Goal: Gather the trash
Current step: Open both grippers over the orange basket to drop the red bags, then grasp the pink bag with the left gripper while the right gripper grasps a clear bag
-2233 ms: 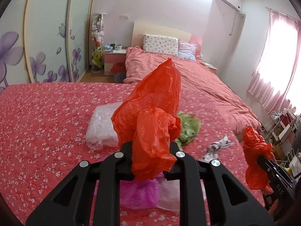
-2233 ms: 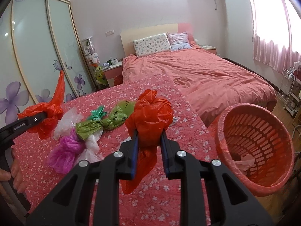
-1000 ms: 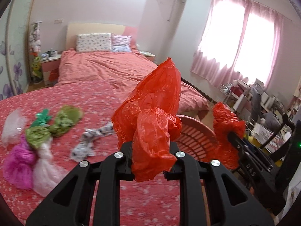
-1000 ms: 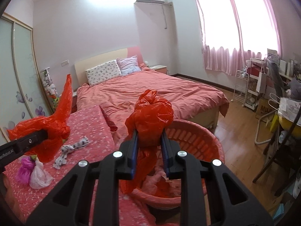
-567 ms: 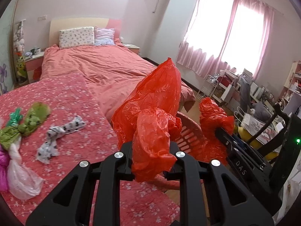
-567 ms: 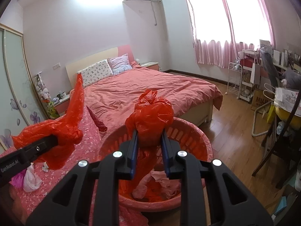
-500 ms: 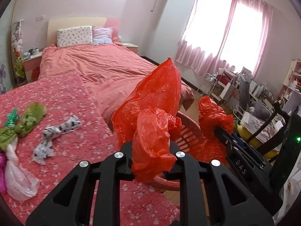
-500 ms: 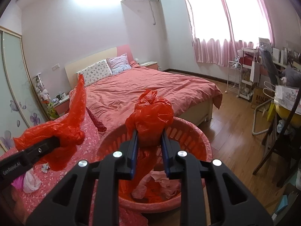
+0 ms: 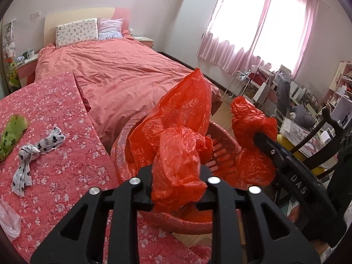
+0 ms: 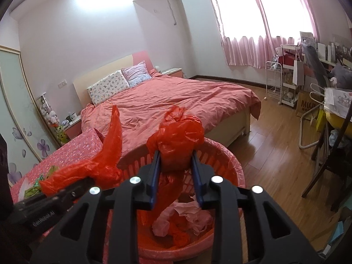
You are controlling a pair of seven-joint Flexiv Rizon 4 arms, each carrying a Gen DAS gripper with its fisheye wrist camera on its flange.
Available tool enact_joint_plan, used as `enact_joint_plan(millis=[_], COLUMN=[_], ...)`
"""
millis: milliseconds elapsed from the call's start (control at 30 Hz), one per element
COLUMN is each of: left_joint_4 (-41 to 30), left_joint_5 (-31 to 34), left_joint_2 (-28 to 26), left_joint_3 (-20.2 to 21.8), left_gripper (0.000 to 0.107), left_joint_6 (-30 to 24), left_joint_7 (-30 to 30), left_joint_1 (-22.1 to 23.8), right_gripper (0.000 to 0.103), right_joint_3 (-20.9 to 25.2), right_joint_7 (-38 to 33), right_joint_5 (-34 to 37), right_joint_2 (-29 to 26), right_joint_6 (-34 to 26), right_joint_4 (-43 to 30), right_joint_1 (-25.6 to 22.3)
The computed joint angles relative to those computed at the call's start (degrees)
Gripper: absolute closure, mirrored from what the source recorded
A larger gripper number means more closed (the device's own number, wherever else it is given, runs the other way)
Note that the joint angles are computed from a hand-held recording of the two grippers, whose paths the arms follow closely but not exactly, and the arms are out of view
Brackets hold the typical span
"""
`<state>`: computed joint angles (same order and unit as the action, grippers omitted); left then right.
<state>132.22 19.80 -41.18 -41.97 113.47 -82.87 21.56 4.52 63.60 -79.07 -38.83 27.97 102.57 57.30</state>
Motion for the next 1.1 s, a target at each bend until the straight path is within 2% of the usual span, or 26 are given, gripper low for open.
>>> enact_joint_plan(millis=[100,200,467,700,867,1000,1100], left_joint_4=[-0.1,-0.1,1.3,3.2,4.9,6.3,7.1], left_joint_5=[-0.9,-1.5,-1.3,-0.3,1.8,4.3,6.2], left_joint_2=[0.4,1.2,2.8,5.9,8.0,9.5,10.6], left_joint_3=[1.8,3.8,6.1,11.8,14.7,14.5,17.1], left_gripper=[0.060,0.055,0.050,0.049,0.049,0.049,0.049], left_joint_6=[0.2,0.5,1.2,4.2,6.3,6.7,8.7], left_joint_7=[-0.6,-1.0,-2.1,-3.5,-5.3,-7.2,-7.7], left_joint_1=[-1.3,-2.5,-1.9,-2.3,1.2,7.8,12.2], right_gripper=[0.068,0.058,0.048,0.044,0.041,0.040,0.039], right_joint_3=[-0.1,-0.1,-0.3,-0.7,-1.4,-2.4,-3.4], right_joint_7=[0.8,1.0,-0.9,-5.3,-9.7,-13.1,-15.6], right_joint_5=[-0.6,-0.3,1.4,3.1,4.1,4.7,4.9], right_joint_2=[0.0,-0.7,-1.5,-2.7,-4.1,-5.7,-7.2], right_joint_6=[1.6,1.9,1.2,-0.2,-1.0,-0.9,-0.3], right_joint_4=[0.7,0.1,-1.1,-4.0,-7.7,-11.4,-14.4], right_joint_1=[-0.9,-0.9,0.1,1.7,3.3,4.7,5.7])
